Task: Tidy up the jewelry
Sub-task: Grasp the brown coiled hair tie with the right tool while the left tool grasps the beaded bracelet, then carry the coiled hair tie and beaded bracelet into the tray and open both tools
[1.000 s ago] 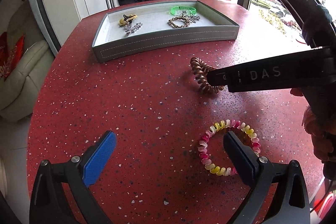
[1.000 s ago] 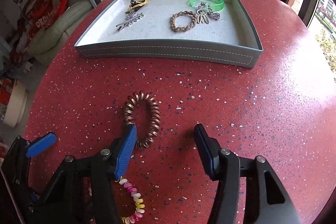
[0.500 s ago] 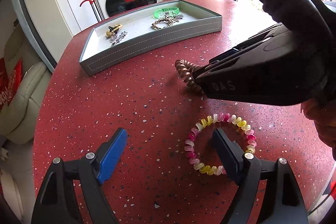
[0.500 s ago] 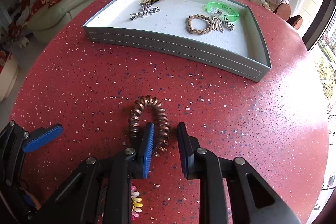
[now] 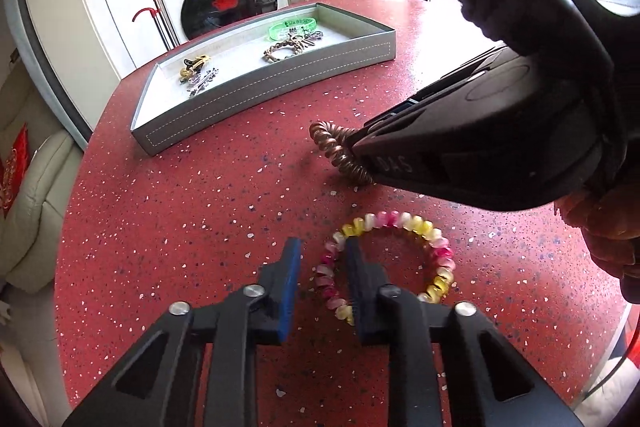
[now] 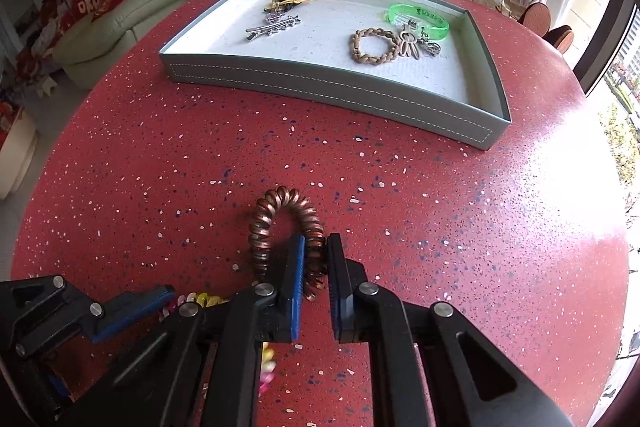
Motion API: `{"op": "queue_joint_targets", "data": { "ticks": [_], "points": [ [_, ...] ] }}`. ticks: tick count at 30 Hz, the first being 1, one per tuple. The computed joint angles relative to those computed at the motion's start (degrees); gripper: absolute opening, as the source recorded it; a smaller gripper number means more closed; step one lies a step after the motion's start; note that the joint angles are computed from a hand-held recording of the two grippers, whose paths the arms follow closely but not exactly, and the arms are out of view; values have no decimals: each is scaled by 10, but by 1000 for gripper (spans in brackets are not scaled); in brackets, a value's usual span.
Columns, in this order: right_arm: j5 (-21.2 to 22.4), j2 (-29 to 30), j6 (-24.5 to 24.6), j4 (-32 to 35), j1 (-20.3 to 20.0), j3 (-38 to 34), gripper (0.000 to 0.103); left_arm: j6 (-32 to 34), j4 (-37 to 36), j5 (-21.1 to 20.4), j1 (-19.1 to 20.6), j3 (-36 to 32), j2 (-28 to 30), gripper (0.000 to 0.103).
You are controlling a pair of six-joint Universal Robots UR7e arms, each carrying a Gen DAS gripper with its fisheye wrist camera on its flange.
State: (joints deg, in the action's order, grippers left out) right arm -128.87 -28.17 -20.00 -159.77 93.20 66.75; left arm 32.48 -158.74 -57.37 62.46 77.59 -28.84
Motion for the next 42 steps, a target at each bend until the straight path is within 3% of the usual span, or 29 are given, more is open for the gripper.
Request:
{"op": "queue_joint_targets", "data": {
  "ticks": [10,30,33,34,42],
  "points": [
    [19,-17,17,-23,-3,24,12,-59,61,-45,13,-20,-9,27],
    [53,-55,47,-62,-8,72,12,-126,109,-87,33,-65,-20,27],
    [54,-56,46,-64,-8,73,12,-127,106,-90,33,-77,-17,26],
    [54,-57,47,-65,-8,73,12,-128,107,-91,34,-81,-16,17],
    [59,-59,53,-60,-9,76,12,-136,124,-84,39,-100,-10,17]
  ]
}}
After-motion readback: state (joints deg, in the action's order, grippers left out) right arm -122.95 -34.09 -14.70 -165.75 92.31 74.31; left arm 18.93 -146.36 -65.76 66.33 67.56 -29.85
